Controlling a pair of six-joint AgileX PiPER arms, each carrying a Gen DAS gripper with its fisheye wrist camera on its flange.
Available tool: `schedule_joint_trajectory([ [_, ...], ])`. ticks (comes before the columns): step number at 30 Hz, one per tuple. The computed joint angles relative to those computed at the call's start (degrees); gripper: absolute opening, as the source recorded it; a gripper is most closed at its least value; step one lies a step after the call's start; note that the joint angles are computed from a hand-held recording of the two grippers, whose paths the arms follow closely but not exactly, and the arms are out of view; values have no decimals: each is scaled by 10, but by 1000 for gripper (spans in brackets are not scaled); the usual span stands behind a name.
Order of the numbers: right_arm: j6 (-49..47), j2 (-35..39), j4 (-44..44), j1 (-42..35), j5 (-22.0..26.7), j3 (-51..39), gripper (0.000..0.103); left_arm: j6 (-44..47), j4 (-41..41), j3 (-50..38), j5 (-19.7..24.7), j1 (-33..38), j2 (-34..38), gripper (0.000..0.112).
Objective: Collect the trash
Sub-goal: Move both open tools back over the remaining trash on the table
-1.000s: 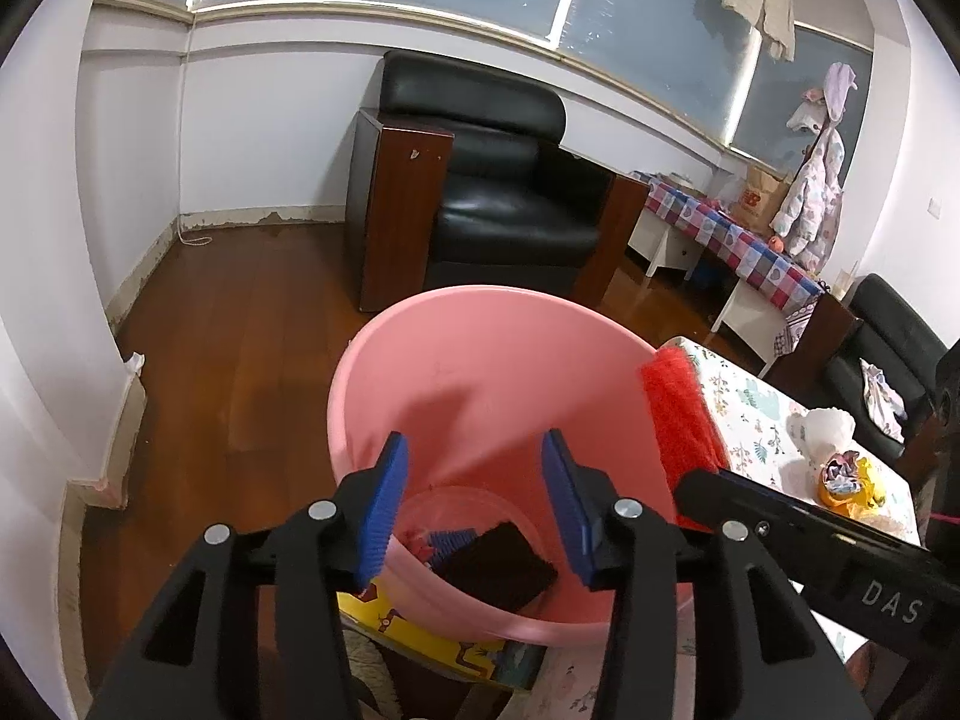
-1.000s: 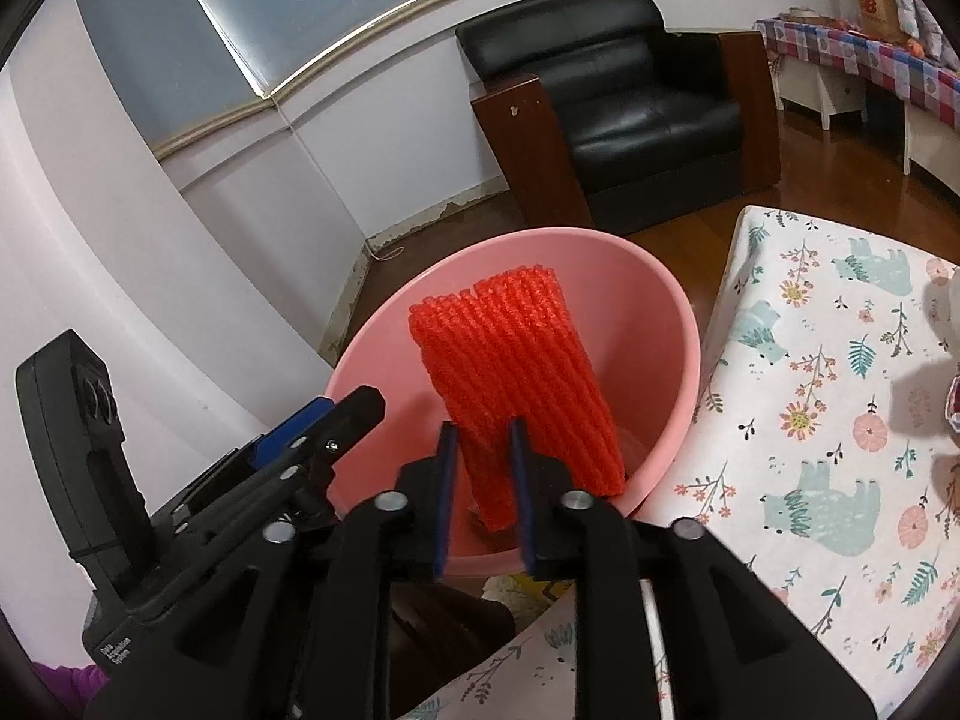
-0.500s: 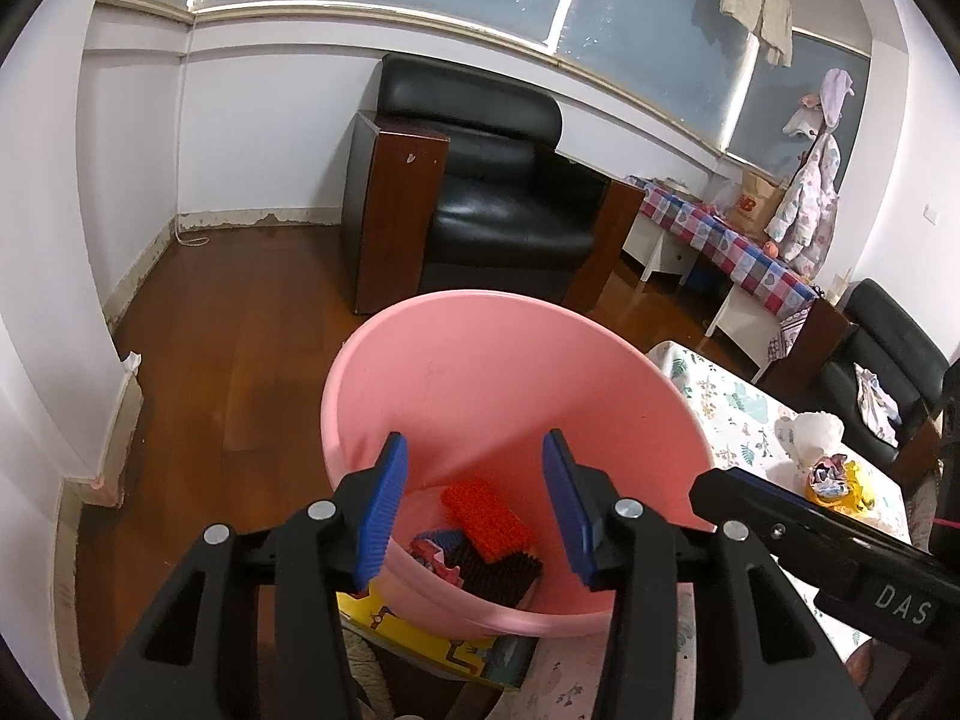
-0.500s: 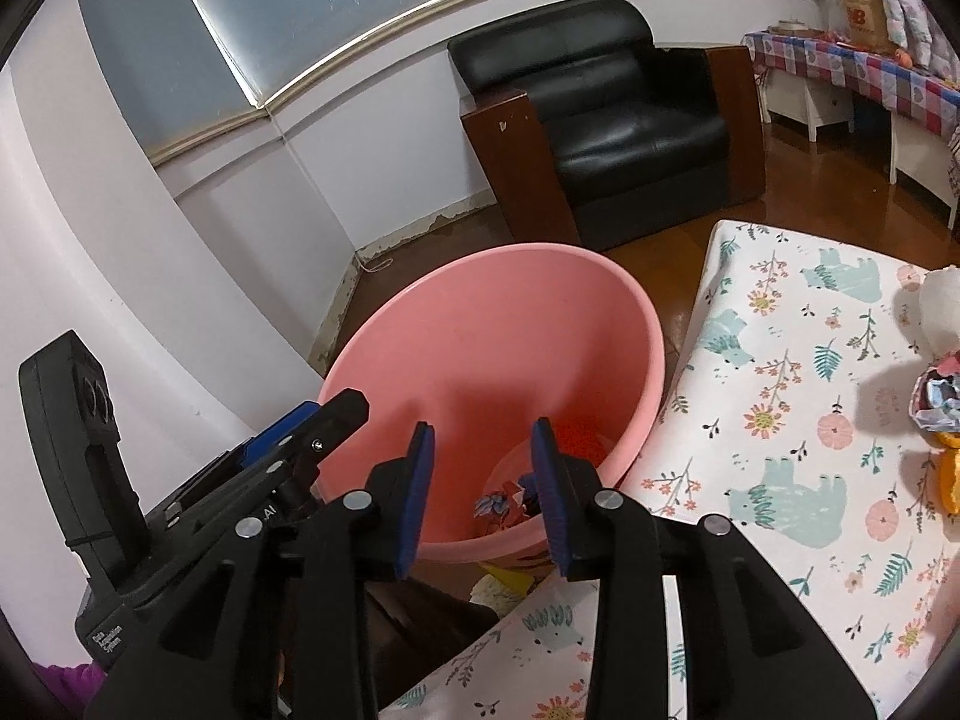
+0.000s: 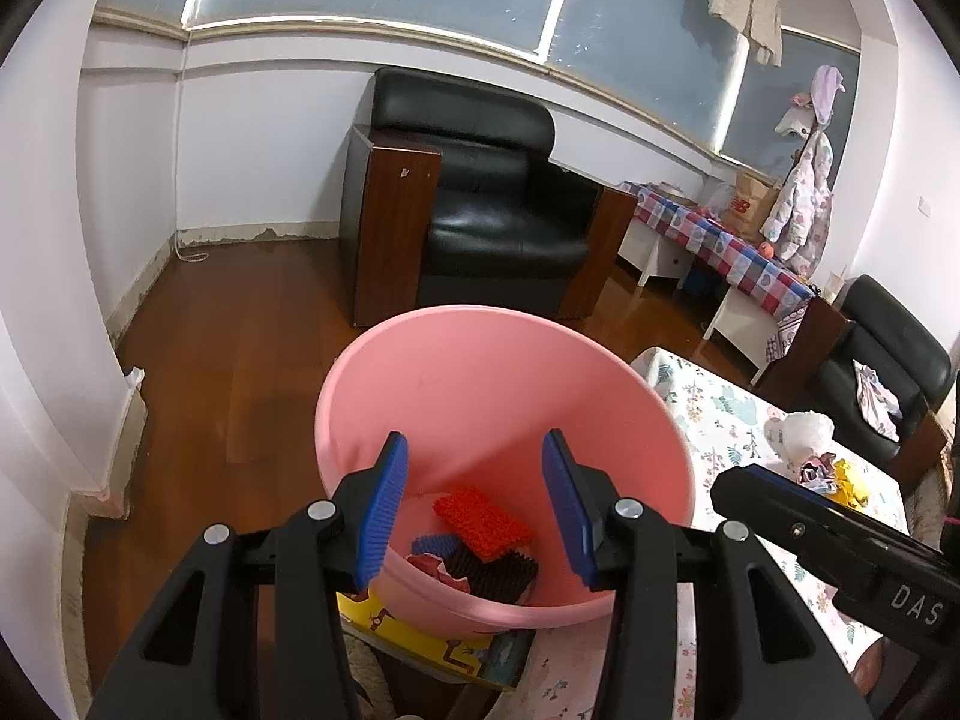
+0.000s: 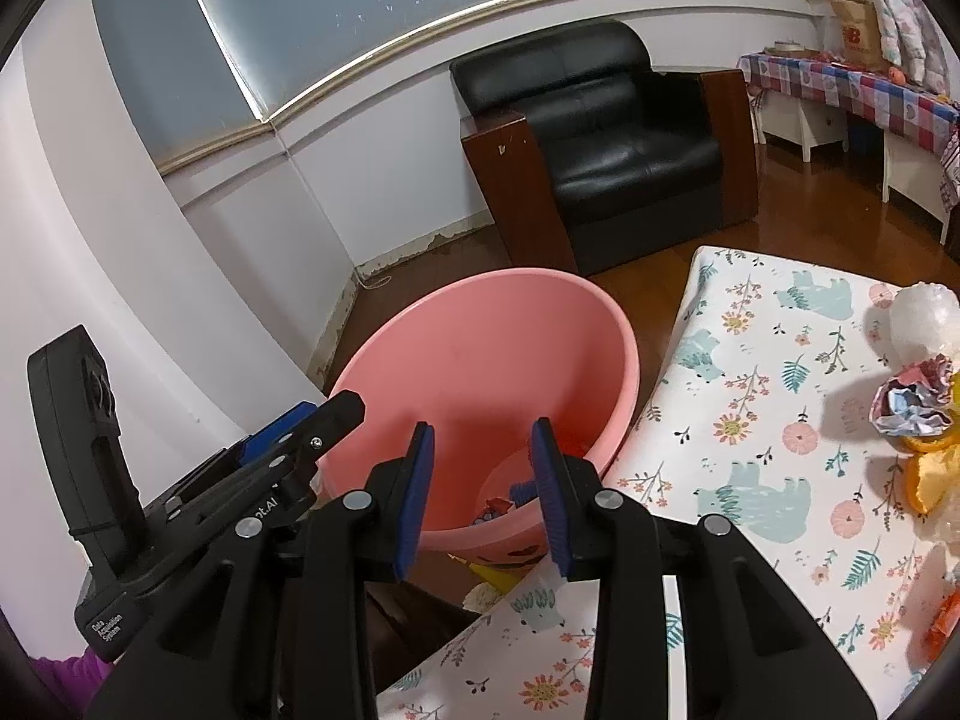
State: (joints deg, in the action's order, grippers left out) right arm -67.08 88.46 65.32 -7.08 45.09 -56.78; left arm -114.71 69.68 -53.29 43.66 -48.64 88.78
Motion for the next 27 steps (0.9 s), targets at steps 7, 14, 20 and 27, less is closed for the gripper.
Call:
schedule_joint_trajectory([
  [7,-26,-23,17,-42,22,18,34,18,-9,-10,24,-19,-9,46],
  [14,-43,-51,12,-106,48,27,34,28,-11,-26,50,-49,-7,46],
  [20,-62,-65,8,-172,75,30,34,45,-9,-50,69,-77,1,46],
  [27,-99,-71,16,-266,114,39,34,80,-13,-86,88,-110,17,46],
])
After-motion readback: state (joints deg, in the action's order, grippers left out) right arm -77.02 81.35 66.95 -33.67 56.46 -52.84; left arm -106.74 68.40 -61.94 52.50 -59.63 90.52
